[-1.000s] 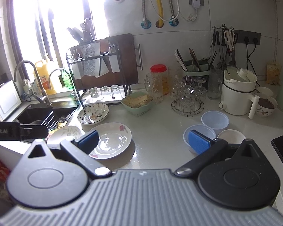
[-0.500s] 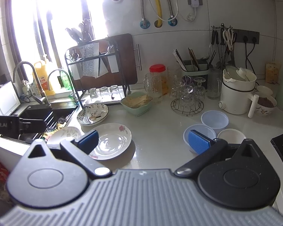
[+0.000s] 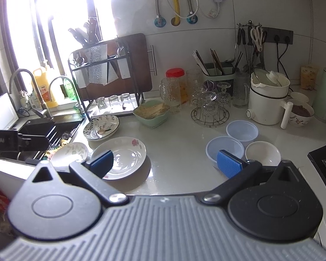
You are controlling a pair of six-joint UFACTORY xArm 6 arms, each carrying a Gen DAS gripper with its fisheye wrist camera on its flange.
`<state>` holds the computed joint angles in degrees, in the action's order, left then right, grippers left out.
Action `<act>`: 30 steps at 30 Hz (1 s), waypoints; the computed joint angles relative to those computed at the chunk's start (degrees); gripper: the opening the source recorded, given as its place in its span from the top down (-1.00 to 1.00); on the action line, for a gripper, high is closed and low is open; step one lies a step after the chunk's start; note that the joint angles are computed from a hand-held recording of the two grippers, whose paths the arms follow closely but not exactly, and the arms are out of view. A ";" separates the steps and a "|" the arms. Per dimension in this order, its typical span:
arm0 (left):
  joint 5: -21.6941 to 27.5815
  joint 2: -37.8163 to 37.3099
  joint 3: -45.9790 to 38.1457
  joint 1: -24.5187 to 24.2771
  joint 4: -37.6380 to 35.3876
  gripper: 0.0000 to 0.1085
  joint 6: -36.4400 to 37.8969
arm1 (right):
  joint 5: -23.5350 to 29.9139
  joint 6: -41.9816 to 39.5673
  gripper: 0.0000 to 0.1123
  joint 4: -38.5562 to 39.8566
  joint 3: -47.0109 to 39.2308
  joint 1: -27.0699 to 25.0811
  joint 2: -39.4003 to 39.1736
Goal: Organize plates and bowls
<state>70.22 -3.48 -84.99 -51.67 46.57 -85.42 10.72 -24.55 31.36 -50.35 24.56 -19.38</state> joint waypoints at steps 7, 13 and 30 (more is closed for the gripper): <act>-1.65 0.19 0.42 1.05 -1.37 -0.86 1.90 | 0.02 4.15 -0.83 -3.44 0.44 -0.24 -0.01; -1.60 1.27 -0.25 0.95 -1.13 -0.86 1.65 | 0.09 3.77 -0.83 -3.62 0.62 -0.76 -0.32; -1.80 7.32 -5.35 0.25 -1.69 -0.86 -1.92 | 3.73 -14.07 -0.83 11.08 0.14 -4.16 -0.47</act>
<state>68.42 3.84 -90.34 -51.42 44.87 -87.34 14.45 -38.62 42.45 -50.21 20.40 -19.85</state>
